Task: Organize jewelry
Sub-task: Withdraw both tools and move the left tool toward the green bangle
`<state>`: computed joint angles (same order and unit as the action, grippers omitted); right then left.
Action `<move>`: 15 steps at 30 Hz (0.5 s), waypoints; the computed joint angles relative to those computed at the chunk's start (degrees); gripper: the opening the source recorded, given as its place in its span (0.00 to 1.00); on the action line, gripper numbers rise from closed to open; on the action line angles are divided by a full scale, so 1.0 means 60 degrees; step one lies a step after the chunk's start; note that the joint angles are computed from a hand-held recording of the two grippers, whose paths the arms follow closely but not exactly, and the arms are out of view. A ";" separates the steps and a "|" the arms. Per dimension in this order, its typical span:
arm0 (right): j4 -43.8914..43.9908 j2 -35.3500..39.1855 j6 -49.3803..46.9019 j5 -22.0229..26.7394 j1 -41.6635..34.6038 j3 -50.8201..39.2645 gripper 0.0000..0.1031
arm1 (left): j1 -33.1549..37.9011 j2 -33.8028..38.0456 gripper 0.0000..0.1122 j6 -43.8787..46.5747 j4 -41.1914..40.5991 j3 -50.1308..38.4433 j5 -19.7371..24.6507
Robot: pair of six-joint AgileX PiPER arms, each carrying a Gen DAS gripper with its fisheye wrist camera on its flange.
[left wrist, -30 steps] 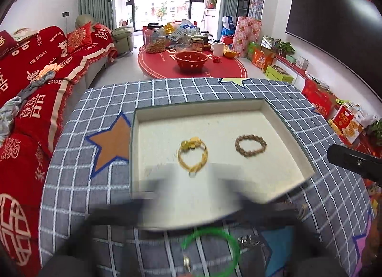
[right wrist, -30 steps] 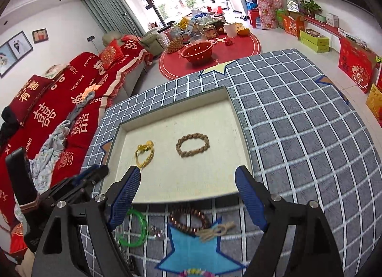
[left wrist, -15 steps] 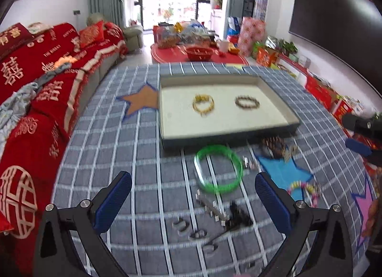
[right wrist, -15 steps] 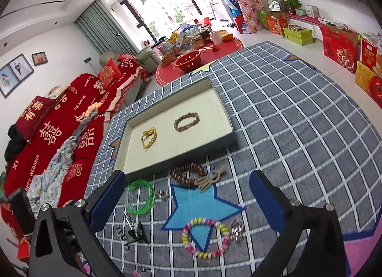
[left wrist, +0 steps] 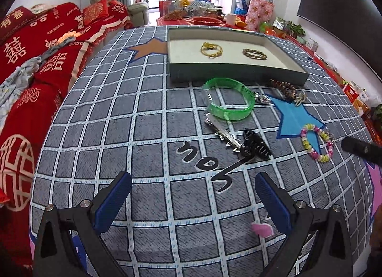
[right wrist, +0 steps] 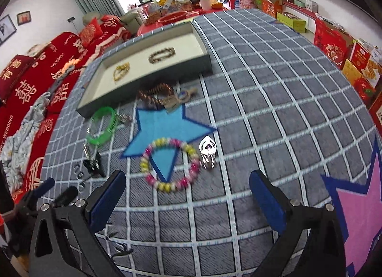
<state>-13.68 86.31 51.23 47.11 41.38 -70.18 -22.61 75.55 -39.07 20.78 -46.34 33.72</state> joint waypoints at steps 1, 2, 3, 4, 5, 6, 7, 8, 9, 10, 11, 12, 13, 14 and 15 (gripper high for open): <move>-0.0049 -0.0009 0.0101 0.0057 0.0041 0.0072 1.00 | 0.0006 -0.0199 0.92 -0.0051 -0.0023 0.0112 0.0114; -0.0148 0.0008 0.0238 0.0159 0.0100 0.0110 1.00 | 0.0100 -0.0233 0.92 -0.0010 -0.0078 0.0163 0.0100; -0.0285 0.0003 0.0384 0.0254 0.0141 0.0197 1.00 | 0.0171 -0.0248 0.92 0.0021 -0.0142 0.0187 0.0122; -0.0339 0.0002 0.0440 0.0321 0.0141 0.0229 1.00 | 0.0313 -0.0250 0.92 0.0417 -0.0479 -0.0132 0.0432; -0.0384 -0.0008 0.0515 0.0373 0.0137 0.0298 1.00 | 0.0417 -0.0164 0.92 0.0565 -0.0633 -0.0158 0.0398; -0.0389 -0.0018 0.0538 0.0389 0.0098 0.0344 1.00 | 0.0525 -0.0108 0.92 0.0820 -0.0870 -0.0428 0.0627; -0.0399 -0.0037 0.0560 0.0410 0.0053 0.0379 1.00 | 0.0642 -0.0052 0.92 0.1081 -0.1097 -0.0743 0.0885; -0.0418 -0.0039 0.0573 0.0424 0.0017 0.0390 1.00 | 0.0791 0.0041 0.92 0.1272 -0.1295 -0.0901 0.0944; -0.0460 -0.0050 0.0586 0.0461 -0.0031 0.0387 1.00 | 0.0948 0.0086 0.92 0.1452 -0.1519 -0.1063 0.1020; -0.0534 -0.0061 0.0616 0.0500 -0.0077 0.0376 1.00 | 0.1042 0.0158 0.92 0.1542 -0.1630 -0.1201 0.1043; -0.0597 -0.0065 0.0651 0.0534 -0.0101 0.0356 1.00 | 0.1177 0.0239 0.92 0.1649 -0.1765 -0.1365 0.1051; -0.0644 -0.0059 0.0660 0.0565 -0.0134 0.0323 1.00 | 0.1286 0.0294 0.92 0.1730 -0.1856 -0.1480 0.1050; -0.0683 -0.0051 0.0639 0.0600 -0.0183 0.0292 1.00 | 0.1388 0.0351 0.92 0.1819 -0.1949 -0.1589 0.1043; -0.0750 -0.0019 0.0648 0.0678 -0.0208 0.0227 1.00 | 0.1410 0.0443 0.92 0.1833 -0.1985 -0.1713 0.1046; -0.0840 -0.0013 0.0645 0.0786 -0.0240 0.0191 1.00 | 0.1496 0.0567 0.92 0.1963 -0.2105 -0.1891 0.1085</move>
<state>-18.72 86.23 55.10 51.83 39.94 -69.03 -13.63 78.95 -27.29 8.15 -57.69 40.23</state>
